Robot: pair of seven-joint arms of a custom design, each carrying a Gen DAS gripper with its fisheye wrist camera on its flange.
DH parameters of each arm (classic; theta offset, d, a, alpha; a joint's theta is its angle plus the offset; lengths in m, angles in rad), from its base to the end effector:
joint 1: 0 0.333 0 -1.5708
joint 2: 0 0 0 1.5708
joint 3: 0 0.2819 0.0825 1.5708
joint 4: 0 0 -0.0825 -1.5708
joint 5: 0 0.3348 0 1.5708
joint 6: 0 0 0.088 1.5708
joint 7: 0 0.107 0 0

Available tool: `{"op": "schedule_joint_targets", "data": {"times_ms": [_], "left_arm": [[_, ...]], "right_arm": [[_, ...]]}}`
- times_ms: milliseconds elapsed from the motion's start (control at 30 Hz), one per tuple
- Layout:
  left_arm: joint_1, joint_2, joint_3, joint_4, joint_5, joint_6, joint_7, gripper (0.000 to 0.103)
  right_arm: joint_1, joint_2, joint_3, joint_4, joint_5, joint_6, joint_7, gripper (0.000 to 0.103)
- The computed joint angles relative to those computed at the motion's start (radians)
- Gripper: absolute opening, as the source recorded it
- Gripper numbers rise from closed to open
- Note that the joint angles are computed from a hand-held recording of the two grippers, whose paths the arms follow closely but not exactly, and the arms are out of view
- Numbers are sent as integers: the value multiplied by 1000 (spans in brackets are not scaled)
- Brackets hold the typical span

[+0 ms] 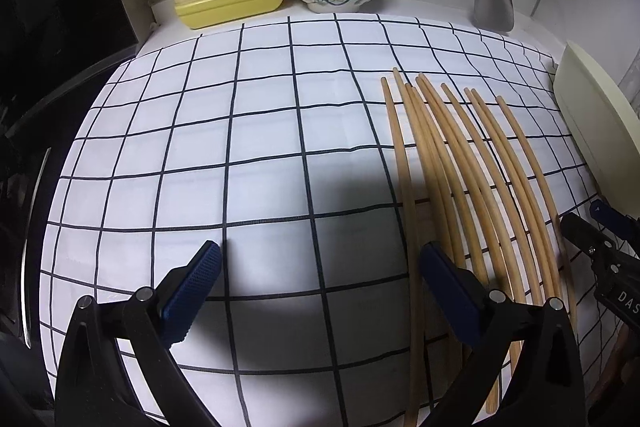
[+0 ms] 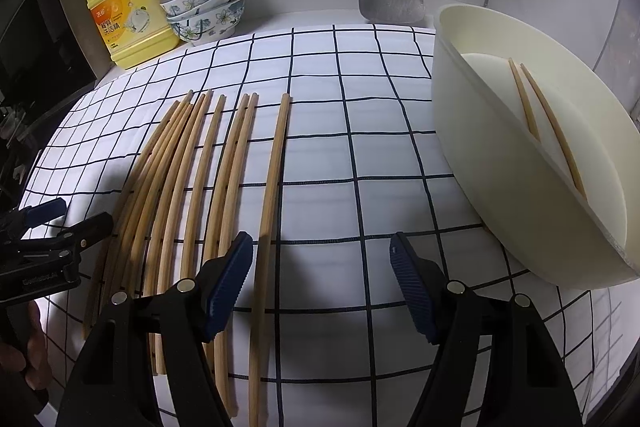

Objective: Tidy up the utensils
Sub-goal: 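Grasp one chopstick with left tool while right tool grasps another chopstick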

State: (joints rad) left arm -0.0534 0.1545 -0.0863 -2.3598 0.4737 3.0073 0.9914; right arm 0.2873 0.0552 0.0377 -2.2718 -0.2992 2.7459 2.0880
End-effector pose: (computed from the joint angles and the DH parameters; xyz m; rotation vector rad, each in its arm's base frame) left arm 0.5004 -0.1036 0.3196 -1.9316 1.9511 -0.5221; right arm 0.4898 0.1773 0.3770 -2.0247 1.9079 -0.4325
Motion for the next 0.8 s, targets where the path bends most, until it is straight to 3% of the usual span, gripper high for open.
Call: {"op": "schedule_joint_targets", "data": {"times_ms": [200,300,400,633,667,733,800], "left_arm": [[-5,-1,16,7,31,-15,-35,98],[5,11,-3,22,2,-31,-14,98],[-39,29,35,61,105,-70,-108,98],[-56,64,40,117,167,-87,-168,97],[-53,67,35,119,168,-85,-165,96],[-18,64,-3,105,101,-54,-96,83],[-23,59,-4,98,94,-43,-77,75]], "right_arm": [[0,3,-3,10,-35,-20,30,68],[2,10,0,15,-26,-21,21,68],[11,21,0,28,-36,-29,18,68],[28,37,-10,39,-81,-45,30,68],[28,36,-11,38,-85,-42,33,68],[29,34,-12,32,-91,-36,37,68],[29,32,-12,27,-97,-27,34,67]]}}
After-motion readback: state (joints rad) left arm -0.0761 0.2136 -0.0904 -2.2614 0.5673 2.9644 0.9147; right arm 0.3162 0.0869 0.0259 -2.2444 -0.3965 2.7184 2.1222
